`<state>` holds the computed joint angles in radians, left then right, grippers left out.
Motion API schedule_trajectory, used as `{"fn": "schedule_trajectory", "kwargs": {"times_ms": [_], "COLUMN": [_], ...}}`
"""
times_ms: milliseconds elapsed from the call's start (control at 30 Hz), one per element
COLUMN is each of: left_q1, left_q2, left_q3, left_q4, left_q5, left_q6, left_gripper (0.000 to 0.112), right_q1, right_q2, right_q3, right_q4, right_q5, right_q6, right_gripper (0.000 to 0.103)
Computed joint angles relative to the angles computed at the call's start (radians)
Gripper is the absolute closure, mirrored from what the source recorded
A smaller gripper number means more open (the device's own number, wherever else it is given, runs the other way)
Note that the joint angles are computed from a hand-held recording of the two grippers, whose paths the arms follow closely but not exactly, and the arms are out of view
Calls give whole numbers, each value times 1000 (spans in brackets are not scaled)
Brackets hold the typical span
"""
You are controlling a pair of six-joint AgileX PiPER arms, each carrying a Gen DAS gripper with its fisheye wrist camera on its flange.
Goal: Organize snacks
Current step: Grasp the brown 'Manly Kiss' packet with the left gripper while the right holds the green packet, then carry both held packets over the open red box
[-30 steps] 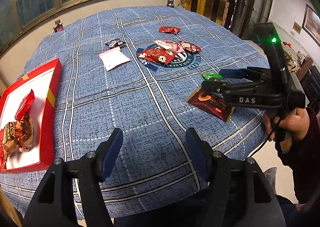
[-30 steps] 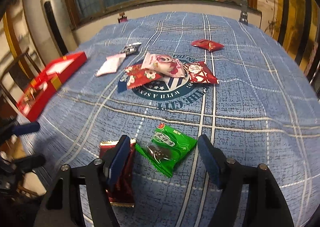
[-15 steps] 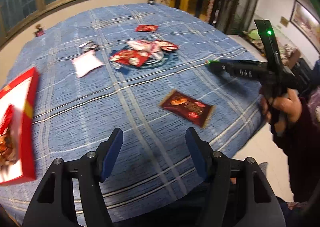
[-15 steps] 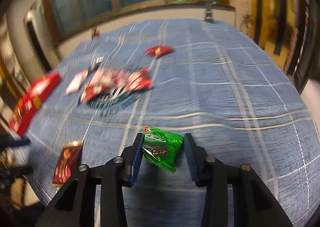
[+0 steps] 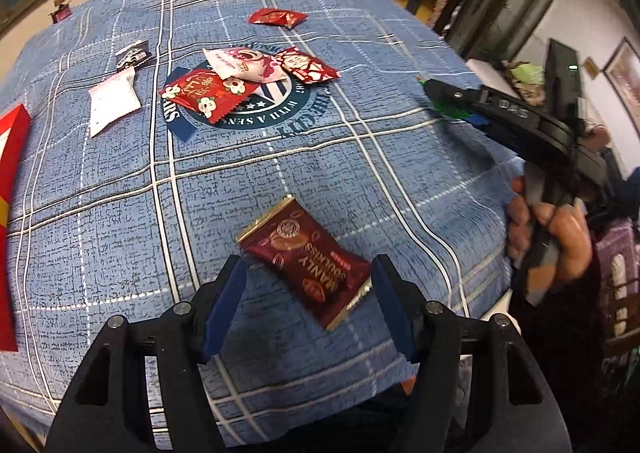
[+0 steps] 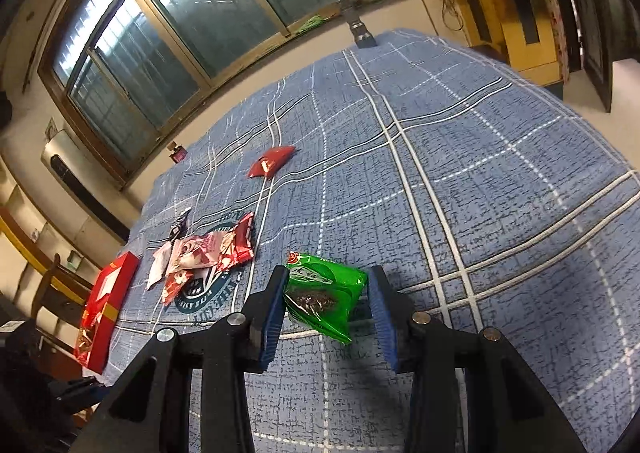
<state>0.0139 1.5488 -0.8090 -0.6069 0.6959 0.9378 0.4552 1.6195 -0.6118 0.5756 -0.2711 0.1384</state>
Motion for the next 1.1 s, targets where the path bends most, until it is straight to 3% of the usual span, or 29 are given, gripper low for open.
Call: {"fn": "schedule_trajectory", "kwargs": {"times_ms": [133, 367, 467, 533, 600, 733, 1100], "left_q1": [-56, -109, -142, -117, -85, -25, 162], "left_q2": [30, 14, -6, -7, 0, 2, 10], "left_q3": [-11, 24, 58, 62, 53, 59, 52], "left_q4": [74, 129, 195, 176, 141, 109, -31], "left_q5": [-31, -127, -193, -197, -183, -197, -132], "left_q6": [-168, -303, -331, -280, -217, -127, 122], "left_gripper": [48, 48, 60, 72, 75, 76, 78], "right_q1": [17, 16, 12, 9, 11, 6, -4], "right_q2": [14, 14, 12, 12, 11, 10, 22], "right_q3": [-19, -7, -1, 0, 1, 3, -12], "right_q4": [-10, -141, -187, -210, -211, -234, -234], "right_q5": [11, -8, -17, -19, -21, -19, 14], "right_q6": [-24, 94, 133, 150, 150, 174, 196], "right_gripper": [62, 62, 62, 62, 62, 62, 62]}}
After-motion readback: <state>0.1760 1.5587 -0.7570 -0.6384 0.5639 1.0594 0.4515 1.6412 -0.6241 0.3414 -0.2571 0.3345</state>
